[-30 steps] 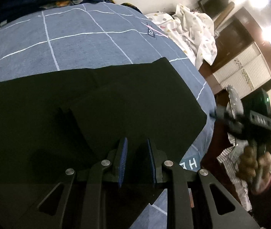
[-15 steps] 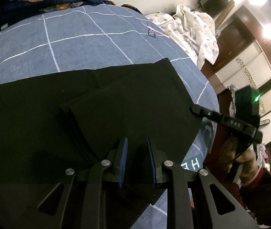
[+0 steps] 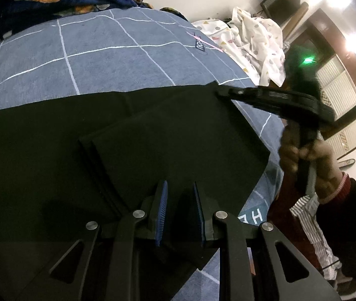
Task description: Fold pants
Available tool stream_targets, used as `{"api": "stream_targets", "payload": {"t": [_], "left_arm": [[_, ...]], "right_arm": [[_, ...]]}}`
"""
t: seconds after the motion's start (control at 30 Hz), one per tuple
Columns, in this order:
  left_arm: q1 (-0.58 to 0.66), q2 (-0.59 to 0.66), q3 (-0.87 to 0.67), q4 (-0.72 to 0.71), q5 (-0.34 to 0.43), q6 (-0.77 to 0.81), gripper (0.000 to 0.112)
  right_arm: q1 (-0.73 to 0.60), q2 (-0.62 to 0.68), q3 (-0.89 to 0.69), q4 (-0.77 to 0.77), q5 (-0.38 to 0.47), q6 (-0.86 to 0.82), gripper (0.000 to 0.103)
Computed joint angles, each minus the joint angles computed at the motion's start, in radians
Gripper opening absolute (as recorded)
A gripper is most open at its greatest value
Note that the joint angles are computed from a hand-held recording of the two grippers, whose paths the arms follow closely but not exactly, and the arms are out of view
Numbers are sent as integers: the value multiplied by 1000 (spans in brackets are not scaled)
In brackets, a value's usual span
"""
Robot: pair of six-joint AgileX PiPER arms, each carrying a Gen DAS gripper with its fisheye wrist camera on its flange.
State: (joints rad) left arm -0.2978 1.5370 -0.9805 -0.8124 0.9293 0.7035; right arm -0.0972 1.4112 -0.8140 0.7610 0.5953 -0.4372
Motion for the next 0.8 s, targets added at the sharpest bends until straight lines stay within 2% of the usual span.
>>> {"api": "stream_targets", "payload": {"t": [0.1, 0.2, 0.33, 0.43, 0.5, 0.53, 0.57, 0.63, 0.7, 0.8], "left_arm": [[8, 2, 3, -13, 5, 12, 22], [15, 3, 8, -26, 6, 19, 22], [3, -26, 42, -39, -37, 52, 22], [-28, -48, 41, 8, -67, 22, 22], [-33, -71, 35, 49, -71, -18, 22], [-17, -88, 36, 41, -59, -15, 22], [20, -116, 42, 15, -33, 3, 22], [86, -173, 54, -19, 3, 35, 23], [171, -244, 61, -15, 43, 40, 26], [379, -317, 71, -44, 168, 93, 30]], "right_arm": [[-24, 47, -3, 31, -4, 2, 0], [6, 40, 3, -13, -40, 43, 0], [-10, 38, 28, 65, -54, -40, 0], [-9, 33, 30, 66, -57, -32, 0], [-29, 15, 44, 126, -48, -69, 0], [-34, -17, 65, 155, -60, -79, 0], [-33, -49, 83, 177, -74, -92, 10], [-15, -147, 131, 192, -109, -77, 10], [0, -227, 169, 244, -103, -88, 10], [131, -317, 195, 160, -128, 72, 10]]}}
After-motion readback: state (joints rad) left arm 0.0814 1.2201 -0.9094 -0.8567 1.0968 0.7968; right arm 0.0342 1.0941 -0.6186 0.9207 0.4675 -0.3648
